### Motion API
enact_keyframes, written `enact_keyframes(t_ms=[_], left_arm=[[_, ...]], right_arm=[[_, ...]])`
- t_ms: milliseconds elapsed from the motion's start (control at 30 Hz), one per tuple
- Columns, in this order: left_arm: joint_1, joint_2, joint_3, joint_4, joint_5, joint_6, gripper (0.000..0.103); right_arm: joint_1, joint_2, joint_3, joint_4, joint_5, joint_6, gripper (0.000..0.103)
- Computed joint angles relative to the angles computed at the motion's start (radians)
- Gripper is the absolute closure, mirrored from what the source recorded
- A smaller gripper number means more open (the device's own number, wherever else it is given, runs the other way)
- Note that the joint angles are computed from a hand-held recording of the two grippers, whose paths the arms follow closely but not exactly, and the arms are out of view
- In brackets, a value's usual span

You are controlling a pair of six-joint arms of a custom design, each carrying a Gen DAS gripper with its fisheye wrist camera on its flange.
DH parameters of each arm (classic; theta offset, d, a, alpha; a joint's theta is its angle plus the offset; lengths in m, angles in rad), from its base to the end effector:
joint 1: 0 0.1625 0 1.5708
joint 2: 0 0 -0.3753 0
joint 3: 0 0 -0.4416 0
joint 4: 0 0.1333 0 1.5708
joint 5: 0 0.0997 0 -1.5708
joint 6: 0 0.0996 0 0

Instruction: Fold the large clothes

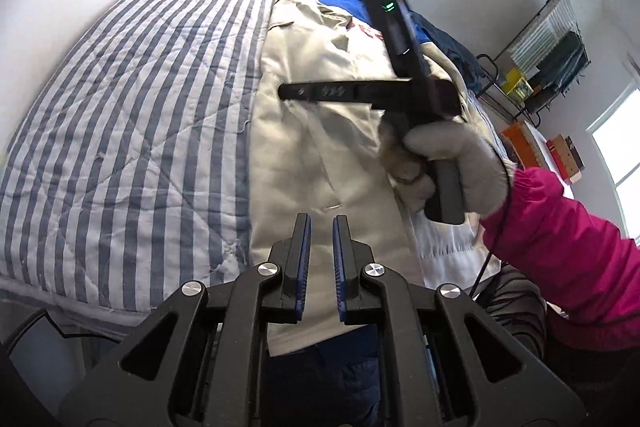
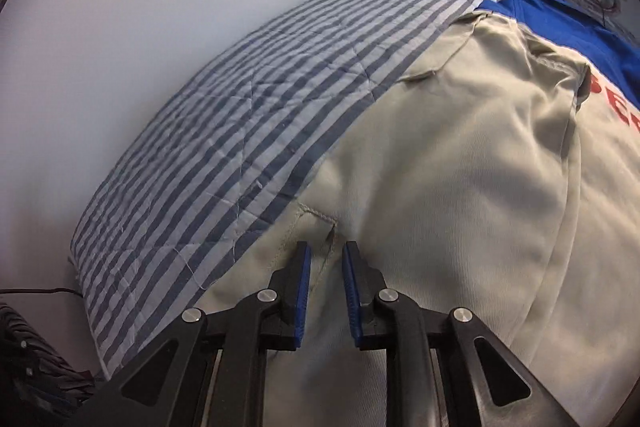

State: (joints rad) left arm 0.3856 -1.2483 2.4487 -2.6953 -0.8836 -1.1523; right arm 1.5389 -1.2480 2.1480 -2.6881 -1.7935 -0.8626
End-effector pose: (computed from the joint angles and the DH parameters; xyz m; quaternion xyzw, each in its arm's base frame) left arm -0.2711 -0.3221 0.0225 0.0283 0.9405 -0.2958 0.1646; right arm 0.0949 -0.5151 0.0991 0.3876 -0.9088 0.0494 0.1462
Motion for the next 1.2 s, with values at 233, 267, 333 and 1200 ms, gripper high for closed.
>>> enact_keyframes(t_ms=[233, 267, 333, 1200], left_arm=[[0.004, 0.075, -0.004, -0.14, -0.09, 0.067, 0.095], [0.009, 0.101, -0.011, -0.167, -0.117, 0.082, 0.095], [0.02, 0.151, -0.037, -0.172, -0.17, 0.108, 0.095], [-0.008, 0.299, -0.34, -0.079, -0.066, 0.294, 0.067]], right_arm=[[-0.004, -0.218, 0.074, 0.101, 0.09, 0.065, 0.082], [-0.011, -0.26, 0.085, 0.117, 0.11, 0.071, 0.081], [-0.027, -0.337, 0.112, 0.14, 0.142, 0.078, 0.081], [-0.47, -0.992, 0.175, 0.316, 0.343, -0.092, 0.027]])
